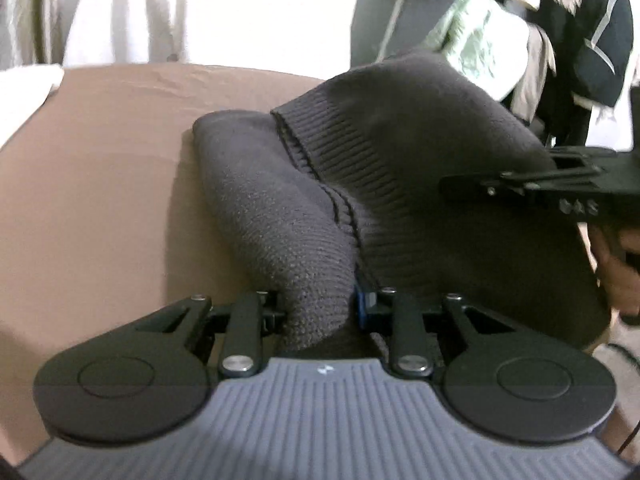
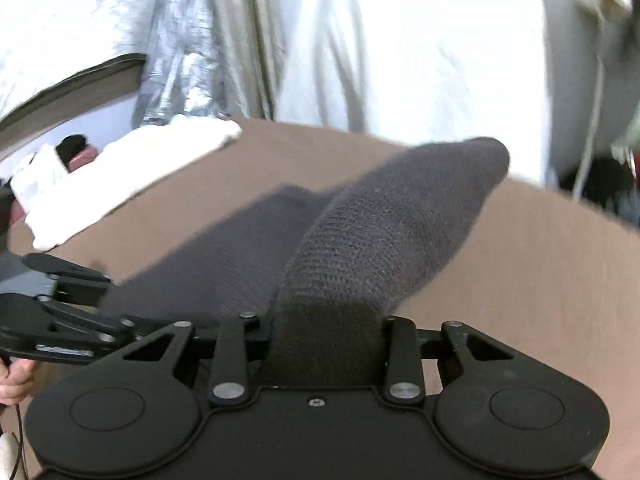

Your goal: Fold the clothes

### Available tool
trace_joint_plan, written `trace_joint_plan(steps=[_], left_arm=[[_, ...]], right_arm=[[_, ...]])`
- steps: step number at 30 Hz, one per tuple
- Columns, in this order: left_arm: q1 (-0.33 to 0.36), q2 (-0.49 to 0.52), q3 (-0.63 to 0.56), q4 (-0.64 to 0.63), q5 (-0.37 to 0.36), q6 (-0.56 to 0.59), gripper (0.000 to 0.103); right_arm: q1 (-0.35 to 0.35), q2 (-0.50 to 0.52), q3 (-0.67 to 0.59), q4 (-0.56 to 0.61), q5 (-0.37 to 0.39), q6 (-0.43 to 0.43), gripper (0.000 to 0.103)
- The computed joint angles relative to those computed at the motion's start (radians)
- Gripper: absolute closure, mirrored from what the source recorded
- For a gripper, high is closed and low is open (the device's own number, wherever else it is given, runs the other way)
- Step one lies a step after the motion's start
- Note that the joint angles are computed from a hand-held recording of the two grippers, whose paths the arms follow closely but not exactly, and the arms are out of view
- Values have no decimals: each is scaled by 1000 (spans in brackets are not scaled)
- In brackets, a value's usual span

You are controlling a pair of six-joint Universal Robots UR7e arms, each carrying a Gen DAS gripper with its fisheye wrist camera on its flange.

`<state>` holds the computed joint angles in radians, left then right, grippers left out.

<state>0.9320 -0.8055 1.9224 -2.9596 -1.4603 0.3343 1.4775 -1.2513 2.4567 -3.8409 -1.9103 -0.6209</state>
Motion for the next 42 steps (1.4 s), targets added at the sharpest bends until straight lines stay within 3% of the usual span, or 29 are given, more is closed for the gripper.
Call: trace_joint_plan(steps=[1, 4, 8, 10, 11, 13, 14, 15, 18, 20, 23, 26, 30, 32, 33, 36, 38, 42], left_arm=[[-4, -13, 2, 5, 26, -2, 78], [-4, -102, 47, -30, 90, 47, 78], [18, -200, 71, -50, 154, 139, 78], [31, -192, 37, -1, 238, 163, 75], [38, -183, 12, 55, 293, 129, 72], [73, -144, -75, 249, 394, -42, 70], [95, -127, -114, 328, 409, -121, 68], [115, -132, -130, 365, 383, -167, 65], [142, -182, -120, 339, 309, -197, 62], [156, -219, -93, 255, 298, -205, 60], [201, -242, -96, 218, 280, -293, 58], [252, -239, -143, 347, 200, -361, 58], [277, -215, -179, 388, 136, -380, 54], [275, -213, -174, 361, 125, -384, 48], [275, -209, -178, 346, 129, -383, 47], [290, -198, -200, 342, 98, -378, 47], [302, -189, -211, 355, 47, -378, 47], [293, -151, -230, 379, 35, -365, 40]], right_arm=[[28, 16, -13, -5, -10, -12, 65], [54, 2, -30, 70, 66, 36, 65], [110, 104, -82, 44, 96, 88, 65], [119, 195, -123, -8, 110, 135, 65], [122, 242, -146, -32, 114, 164, 64], [108, 328, -192, -33, 109, 279, 60], [115, 363, -193, -58, 74, 323, 53], [122, 399, -194, -82, 41, 364, 44], [141, 478, -171, -221, -44, 341, 29], [112, 452, -122, -213, -12, 339, 23], [15, 338, -37, -103, 116, 382, 23], [-98, 262, 12, -64, 305, 513, 23], [-248, 258, 23, -127, 561, 733, 20], [-294, 263, 9, -124, 629, 813, 20], [-297, 272, -3, -128, 626, 838, 20], [-243, 314, -52, -176, 504, 811, 20], [-190, 329, -110, -115, 402, 718, 20], [-176, 357, -170, -59, 390, 660, 19]])
